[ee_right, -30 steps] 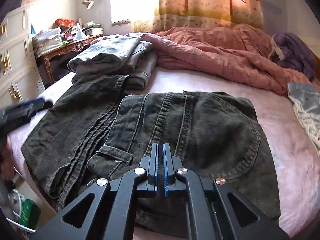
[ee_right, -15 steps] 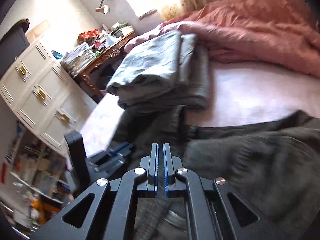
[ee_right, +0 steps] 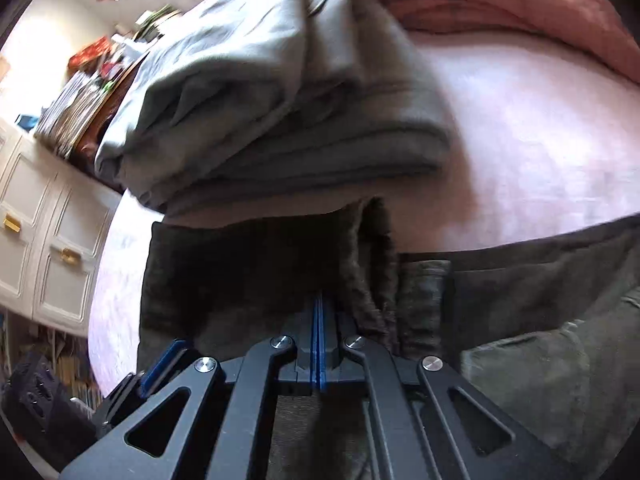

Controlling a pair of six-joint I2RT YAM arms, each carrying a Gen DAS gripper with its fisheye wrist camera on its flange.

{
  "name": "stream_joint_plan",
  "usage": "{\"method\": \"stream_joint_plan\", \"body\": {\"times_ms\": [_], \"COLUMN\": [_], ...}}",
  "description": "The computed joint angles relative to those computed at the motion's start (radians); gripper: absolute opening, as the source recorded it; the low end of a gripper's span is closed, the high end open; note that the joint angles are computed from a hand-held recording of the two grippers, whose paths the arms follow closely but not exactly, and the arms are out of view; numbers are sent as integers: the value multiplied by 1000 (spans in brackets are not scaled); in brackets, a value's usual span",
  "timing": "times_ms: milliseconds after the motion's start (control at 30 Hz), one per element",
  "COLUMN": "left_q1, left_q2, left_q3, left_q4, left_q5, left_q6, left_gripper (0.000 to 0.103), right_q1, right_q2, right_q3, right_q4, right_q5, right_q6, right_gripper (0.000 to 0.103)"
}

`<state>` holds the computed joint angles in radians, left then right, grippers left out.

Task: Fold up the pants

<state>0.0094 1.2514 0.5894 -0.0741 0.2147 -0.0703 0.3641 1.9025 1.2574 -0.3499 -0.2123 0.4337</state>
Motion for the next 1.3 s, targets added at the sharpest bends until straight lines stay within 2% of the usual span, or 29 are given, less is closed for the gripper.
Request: {"method": "stream_joint_plan", "body": {"times_ms": [33,100,167,267,367,433,600,667,733,767,833,900,1000,1100,1133,1167,1233,1267,1300], "left_q1": [-14,-6,6,17,68,97,56,63,62,60,41,24,28,-91,-86,-93,-2,19,-11], "left_q2": [-20,20,164,386,495,503,518,495,426,351,176,-5,-273,-536,-643,-716,-783,-856,-915], "left_q3": [31,124,259,400,400,386,411,409,406,372,281,186,31,-118,-173,-204,-251,-273,-300], "left_q4": [-26,-81,-155,-181,-58,-29,-70,-85,-149,-167,-207,-265,-335,-364,-395,-430,-445,-478,-485], "left_q5": [-20,-16,-28,-84,-95,-48,-130,-110,-86,-77,-88,-73,-30,-132,-130,-112,95,138,111], "left_q6": [30,30,32,50,-31,-62,-42,-36,11,49,119,155,114,58,59,45,74,79,78], "left_gripper": [14,14,12,2,2,2,2,1,0,0,0,1,1,1,1,1,2,4,4], "right_q1": [11,14,1,0,3,4,11,11,-2,-23,-30,-6,51,143,187,228,296,339,398], "right_q2": [-25,-31,-14,-3,-6,-7,-6,-28,-80,-130,-220,-356,-564,-811,-887,-975,-1095,-1143,-1165], "right_q3": [-24,-28,-13,-7,-26,-48,-59,-61,-94,-129,-194,-302,-484,-664,-713,-773,-859,-904,-937], "right_q4": [28,31,16,14,38,66,77,54,50,48,43,47,53,58,59,63,80,100,115], "right_q5": [38,32,7,2,31,37,62,64,-11,-111,-179,-164,-152,-86,-37,11,88,145,227], "right_q6": [-7,-16,-5,-1,-8,-11,-71,-89,-105,-125,-156,-174,-155,-105,-83,-60,-18,5,22], "right_gripper": [0,0,0,0,0,0,0,0,0,0,0,0,0,0,0,0,0,0,0]}}
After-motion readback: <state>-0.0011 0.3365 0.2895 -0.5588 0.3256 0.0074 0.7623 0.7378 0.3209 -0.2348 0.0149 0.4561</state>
